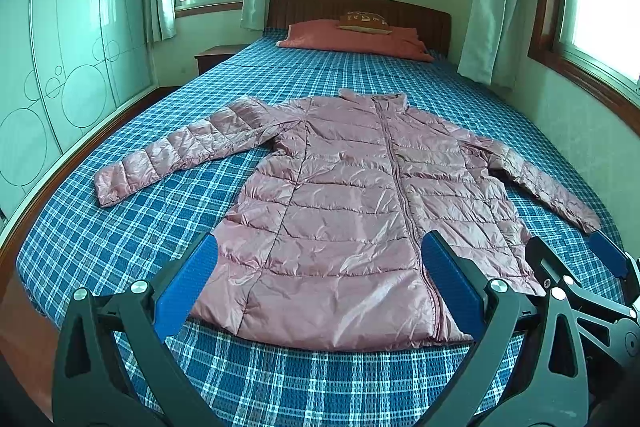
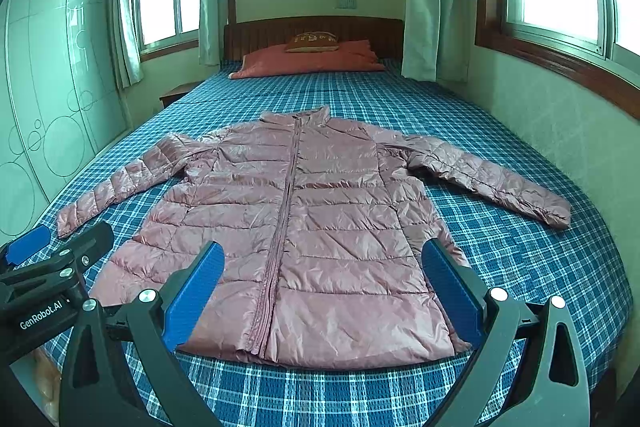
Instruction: Fold large clothes
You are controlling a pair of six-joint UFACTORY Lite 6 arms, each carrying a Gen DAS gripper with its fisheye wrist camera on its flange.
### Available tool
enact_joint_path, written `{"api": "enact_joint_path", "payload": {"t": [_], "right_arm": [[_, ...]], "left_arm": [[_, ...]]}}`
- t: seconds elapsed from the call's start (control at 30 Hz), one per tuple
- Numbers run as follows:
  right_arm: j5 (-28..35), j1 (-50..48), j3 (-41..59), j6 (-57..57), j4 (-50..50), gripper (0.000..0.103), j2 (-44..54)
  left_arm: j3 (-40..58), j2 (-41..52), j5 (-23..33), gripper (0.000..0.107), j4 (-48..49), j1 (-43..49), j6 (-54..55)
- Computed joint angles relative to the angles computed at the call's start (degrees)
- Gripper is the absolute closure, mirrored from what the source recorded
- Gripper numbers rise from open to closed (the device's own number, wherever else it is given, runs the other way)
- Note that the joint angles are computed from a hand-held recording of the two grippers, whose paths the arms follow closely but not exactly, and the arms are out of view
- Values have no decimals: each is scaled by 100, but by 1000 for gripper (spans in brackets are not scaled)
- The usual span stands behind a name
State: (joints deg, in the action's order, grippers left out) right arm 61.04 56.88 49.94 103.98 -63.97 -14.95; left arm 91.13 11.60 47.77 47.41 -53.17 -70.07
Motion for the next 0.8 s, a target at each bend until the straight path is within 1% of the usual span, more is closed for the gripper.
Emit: {"api": "enact_joint_path", "payload": {"t": [0.7,0.8], "right_arm": [[-30,-22,-19,19,-12,5,22],[-63,-50,-16,28,-9,5,44]], "left_arm": [[-122,-29,-75,6,29,28,-63],[-267,-115,-121,6,70,39,-123]]}}
